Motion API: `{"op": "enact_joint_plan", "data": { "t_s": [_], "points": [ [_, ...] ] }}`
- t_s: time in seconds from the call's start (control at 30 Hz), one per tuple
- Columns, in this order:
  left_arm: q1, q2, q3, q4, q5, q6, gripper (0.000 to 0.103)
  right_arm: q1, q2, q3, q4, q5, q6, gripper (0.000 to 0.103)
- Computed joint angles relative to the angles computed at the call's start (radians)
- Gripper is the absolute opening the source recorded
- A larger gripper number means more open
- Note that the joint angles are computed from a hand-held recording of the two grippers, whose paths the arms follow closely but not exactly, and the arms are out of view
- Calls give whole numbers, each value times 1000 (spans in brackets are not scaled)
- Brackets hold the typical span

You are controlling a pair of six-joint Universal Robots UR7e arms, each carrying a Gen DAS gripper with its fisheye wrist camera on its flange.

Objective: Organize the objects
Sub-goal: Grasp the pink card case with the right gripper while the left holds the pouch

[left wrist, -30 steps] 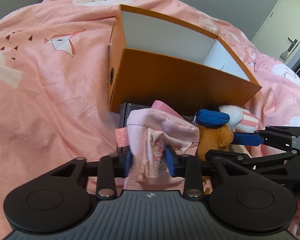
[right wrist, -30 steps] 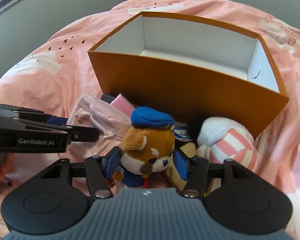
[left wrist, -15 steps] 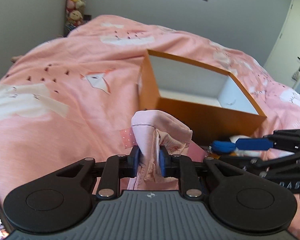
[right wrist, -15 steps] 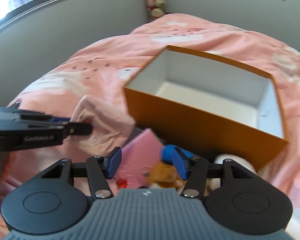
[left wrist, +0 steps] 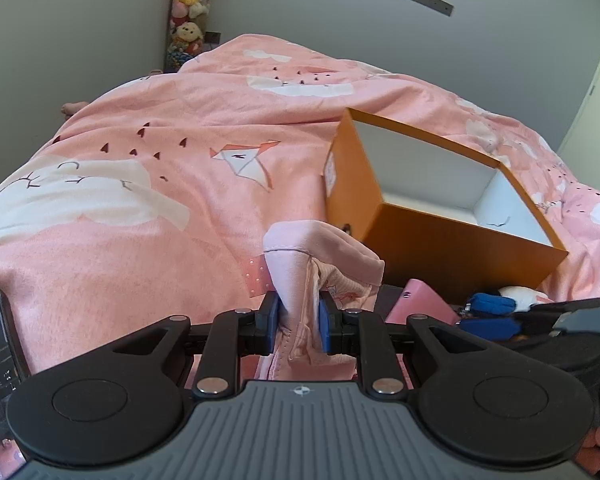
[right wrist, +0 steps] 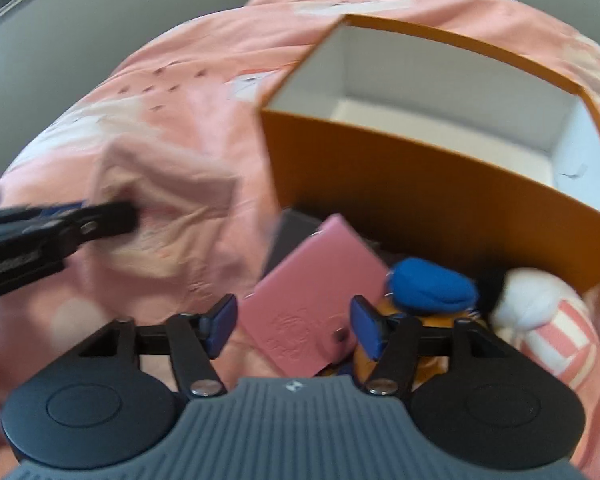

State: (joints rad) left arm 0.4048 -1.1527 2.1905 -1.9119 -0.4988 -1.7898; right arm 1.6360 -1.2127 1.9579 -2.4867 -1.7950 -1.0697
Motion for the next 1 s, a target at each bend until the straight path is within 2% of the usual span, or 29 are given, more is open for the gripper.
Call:
{"op": "enact_joint_plan", "data": {
  "t_s": [0.07,0.13,0.23,0.33,0.4,0.47,0.53,0.57,0.63,0.8,0.93,1.0],
  "points": [
    [6,-4,8,-21,-3,6,23,3,6,7,-39,9,-13,72],
    [9,-6,13,-40,-5,16,23,10,13,24,-97,17,-80,83],
    [11,-5,18,-59,-9,29,23,35,51,2,-95,-37,-189,84],
    [14,-5,24,-80,-12,41,23,50,98,-54,-41,-93,-223,84],
    [18,-3,24,-94,-14,52,23,56,128,-72,-54,-117,-240,84],
    [19,-3,25,-97,-16,56,23,54,139,-83,-42,-124,-256,79],
    [21,0,21,-90,-21,55,23,51,134,-92,-7,-112,-245,67],
    [22,2,18,-85,-25,55,23,48,124,-83,-14,-104,-258,63],
    [24,8,10,-78,-32,67,23,46,102,-58,-37,-82,-301,49],
    [18,20,-3,-64,-43,95,24,32,21,-44,72,-18,-357,40],
    [12,26,-6,-80,-52,142,24,19,-28,-61,212,19,-335,31],
    [7,39,-14,-74,-53,163,24,11,-50,-57,262,34,-308,30]
  ]
}}
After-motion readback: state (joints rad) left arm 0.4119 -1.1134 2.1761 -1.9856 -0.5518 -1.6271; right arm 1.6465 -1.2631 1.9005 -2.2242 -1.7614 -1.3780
